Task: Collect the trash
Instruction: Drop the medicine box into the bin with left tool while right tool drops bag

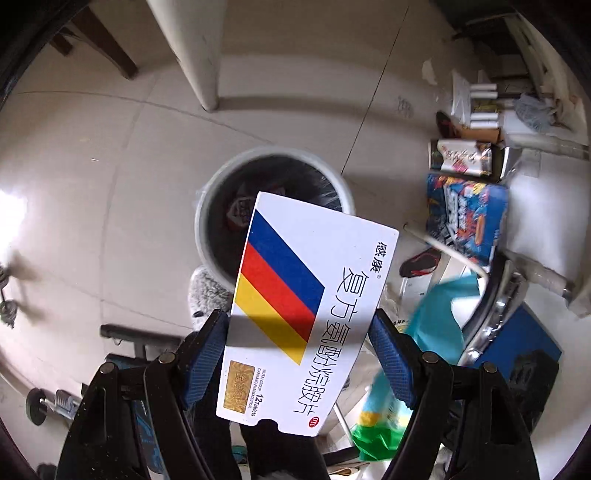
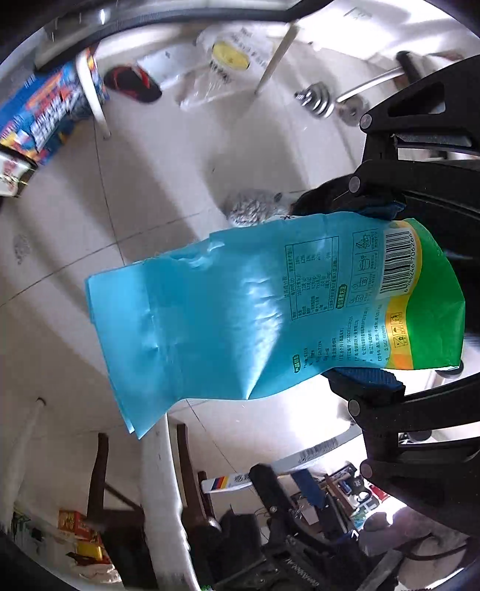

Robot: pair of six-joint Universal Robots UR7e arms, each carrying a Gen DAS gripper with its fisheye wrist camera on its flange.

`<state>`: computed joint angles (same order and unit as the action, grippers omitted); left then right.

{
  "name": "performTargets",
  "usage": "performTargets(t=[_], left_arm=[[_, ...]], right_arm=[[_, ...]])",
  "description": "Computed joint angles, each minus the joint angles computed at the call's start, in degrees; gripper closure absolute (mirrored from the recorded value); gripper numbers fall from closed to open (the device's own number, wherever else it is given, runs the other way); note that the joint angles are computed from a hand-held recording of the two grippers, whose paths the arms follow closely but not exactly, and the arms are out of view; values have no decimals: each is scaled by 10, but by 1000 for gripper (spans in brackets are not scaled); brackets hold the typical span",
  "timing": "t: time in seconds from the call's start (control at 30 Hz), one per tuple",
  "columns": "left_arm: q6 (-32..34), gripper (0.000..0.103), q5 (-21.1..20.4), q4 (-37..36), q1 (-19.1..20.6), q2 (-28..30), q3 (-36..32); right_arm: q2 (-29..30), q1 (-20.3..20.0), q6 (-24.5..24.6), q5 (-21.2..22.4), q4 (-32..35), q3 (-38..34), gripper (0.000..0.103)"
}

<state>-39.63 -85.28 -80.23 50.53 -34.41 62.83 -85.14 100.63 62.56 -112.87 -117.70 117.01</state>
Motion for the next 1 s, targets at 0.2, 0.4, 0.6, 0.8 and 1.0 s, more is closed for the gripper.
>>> performTargets(t=[0.2,0.4,0.6,0.8,1.0], left_arm=[[22,15,-3,-52,40,21,36],[34,4,67,-46,34,13,49],[64,4,203,-37,-10,-25,86],[72,4,216,-6,-35,-48,98],[66,4,205,17,-57,-63,94]], right_arm=[[79,-126,-136,43,-174,59,36],[140,-168,-201,62,-225,57,4],[137,-142,-195,20,-184,42,1],[128,-91,-166,-85,-74,5,1],[116,-40,-115,-137,22,-27,1]])
